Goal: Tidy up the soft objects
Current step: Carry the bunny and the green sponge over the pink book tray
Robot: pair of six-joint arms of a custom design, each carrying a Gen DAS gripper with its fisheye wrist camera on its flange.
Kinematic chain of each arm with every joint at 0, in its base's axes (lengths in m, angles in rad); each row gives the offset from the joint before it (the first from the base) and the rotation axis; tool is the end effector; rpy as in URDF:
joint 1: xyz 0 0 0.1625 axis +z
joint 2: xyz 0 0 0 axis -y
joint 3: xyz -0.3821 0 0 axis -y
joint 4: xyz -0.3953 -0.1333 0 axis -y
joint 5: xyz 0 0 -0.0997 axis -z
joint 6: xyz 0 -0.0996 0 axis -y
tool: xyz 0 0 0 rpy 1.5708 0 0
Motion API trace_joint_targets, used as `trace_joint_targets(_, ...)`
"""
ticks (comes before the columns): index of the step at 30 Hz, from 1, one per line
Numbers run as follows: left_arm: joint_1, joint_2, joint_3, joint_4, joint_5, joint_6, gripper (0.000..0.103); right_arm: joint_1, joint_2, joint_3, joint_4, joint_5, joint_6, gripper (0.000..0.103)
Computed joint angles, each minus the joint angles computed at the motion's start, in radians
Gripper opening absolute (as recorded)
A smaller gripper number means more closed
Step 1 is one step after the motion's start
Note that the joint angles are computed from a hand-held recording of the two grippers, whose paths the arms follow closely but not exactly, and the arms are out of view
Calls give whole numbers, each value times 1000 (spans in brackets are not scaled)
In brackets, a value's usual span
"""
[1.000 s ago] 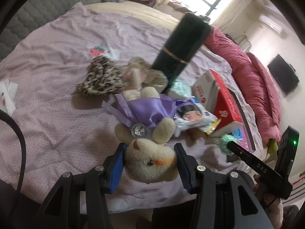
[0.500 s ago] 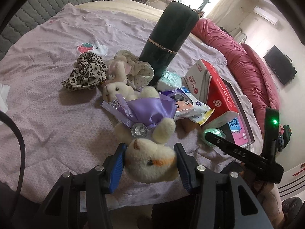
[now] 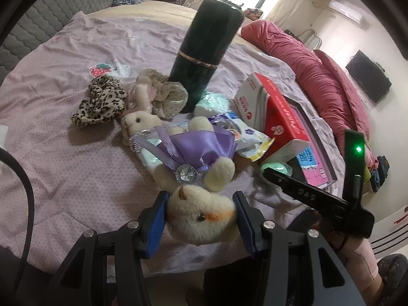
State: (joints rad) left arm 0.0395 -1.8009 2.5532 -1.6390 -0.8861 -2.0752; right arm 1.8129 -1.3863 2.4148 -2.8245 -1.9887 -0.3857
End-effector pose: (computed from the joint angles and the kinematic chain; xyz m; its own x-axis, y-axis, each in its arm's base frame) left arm -0.2220 -0.2052 0.1416 -0.8562 -0.4085 -0.3164 -0.0514 0.6766 -0.7345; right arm 0.1841 -0.3579 0.1331 -0.7543 -0.4775 0.4505 -0.5585 0.8275 -0.0581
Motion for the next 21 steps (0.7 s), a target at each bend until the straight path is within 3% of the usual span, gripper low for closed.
trace_joint_targets(6, 4, 85, -51, -52, 26, 62, 51, -28, -192, 41, 52, 111, -11, 47)
trace_joint_targets(9, 23, 145, -89, -102, 50, 117, 51, -25, -263, 57, 8, 134, -46, 47)
trace_joint_targets(14, 68, 266, -162, -209, 84, 234, 51, -35, -299, 55, -110, 136, -95, 47)
trace_joint_targets(21, 137, 464, -280, -397, 111, 448, 51, -107, -300, 19, -238, 134, -134, 47)
